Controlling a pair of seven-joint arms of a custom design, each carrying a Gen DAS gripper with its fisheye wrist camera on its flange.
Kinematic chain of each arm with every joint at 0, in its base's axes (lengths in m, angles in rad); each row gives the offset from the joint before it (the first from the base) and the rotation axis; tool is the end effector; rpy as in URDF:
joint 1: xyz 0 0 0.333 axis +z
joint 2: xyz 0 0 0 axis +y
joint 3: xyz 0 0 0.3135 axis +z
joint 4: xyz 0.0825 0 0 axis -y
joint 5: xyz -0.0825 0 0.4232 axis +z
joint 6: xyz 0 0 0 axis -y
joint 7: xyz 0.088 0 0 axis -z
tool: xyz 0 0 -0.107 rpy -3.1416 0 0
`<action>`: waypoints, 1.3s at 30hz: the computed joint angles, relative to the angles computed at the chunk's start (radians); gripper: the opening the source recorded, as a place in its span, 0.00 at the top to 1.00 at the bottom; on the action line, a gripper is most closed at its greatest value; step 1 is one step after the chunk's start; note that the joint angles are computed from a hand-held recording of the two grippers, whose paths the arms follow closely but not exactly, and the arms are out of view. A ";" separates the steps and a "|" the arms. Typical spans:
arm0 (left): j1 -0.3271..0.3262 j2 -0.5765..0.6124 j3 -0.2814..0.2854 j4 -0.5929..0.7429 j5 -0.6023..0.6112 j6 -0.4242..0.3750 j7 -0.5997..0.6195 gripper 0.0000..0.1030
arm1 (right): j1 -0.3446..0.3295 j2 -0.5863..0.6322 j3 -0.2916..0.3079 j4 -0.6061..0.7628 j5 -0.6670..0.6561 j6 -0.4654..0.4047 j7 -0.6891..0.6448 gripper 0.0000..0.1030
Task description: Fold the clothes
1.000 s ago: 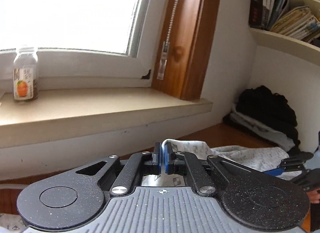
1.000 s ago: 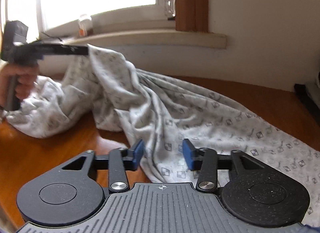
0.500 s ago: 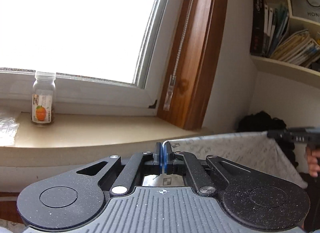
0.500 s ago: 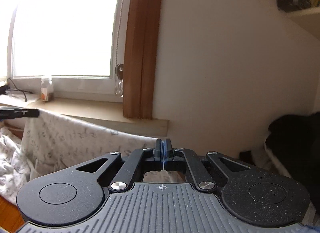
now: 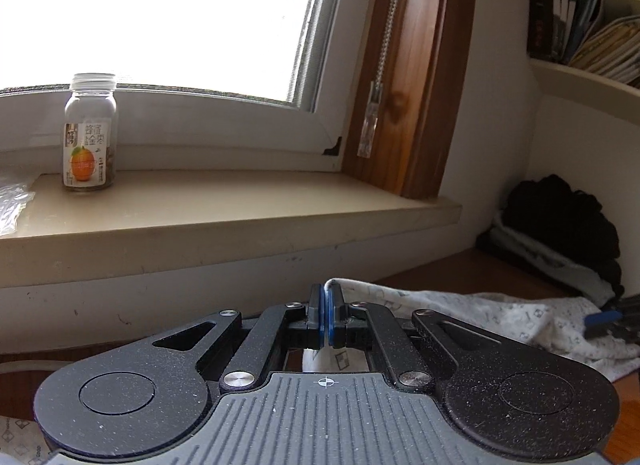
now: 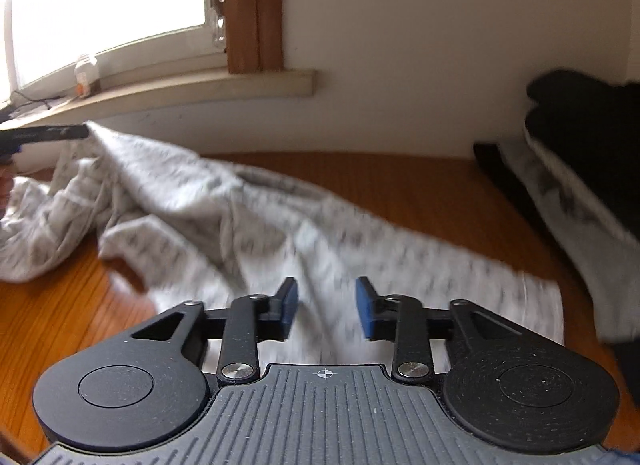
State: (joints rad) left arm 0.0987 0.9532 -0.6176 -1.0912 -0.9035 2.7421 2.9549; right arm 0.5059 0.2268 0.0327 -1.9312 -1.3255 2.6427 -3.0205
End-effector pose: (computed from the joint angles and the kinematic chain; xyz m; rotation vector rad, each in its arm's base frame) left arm 0.8247 -0.1993 0.3535 -0.9893 2.1620 -1.6006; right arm 0.5590 0.3624 0.3843 -1.5867 1.7304 -0.8665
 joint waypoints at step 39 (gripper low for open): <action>-0.031 -0.005 0.064 0.020 0.194 -0.017 -0.164 0.63 | -0.001 0.268 -0.081 0.356 0.244 0.130 -0.336 0.64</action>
State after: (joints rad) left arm 0.0680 0.9481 -0.5540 -1.0709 -0.7090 2.7247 2.7907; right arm 0.5049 0.4950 -0.0480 -1.5748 -1.0816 2.7728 -3.3568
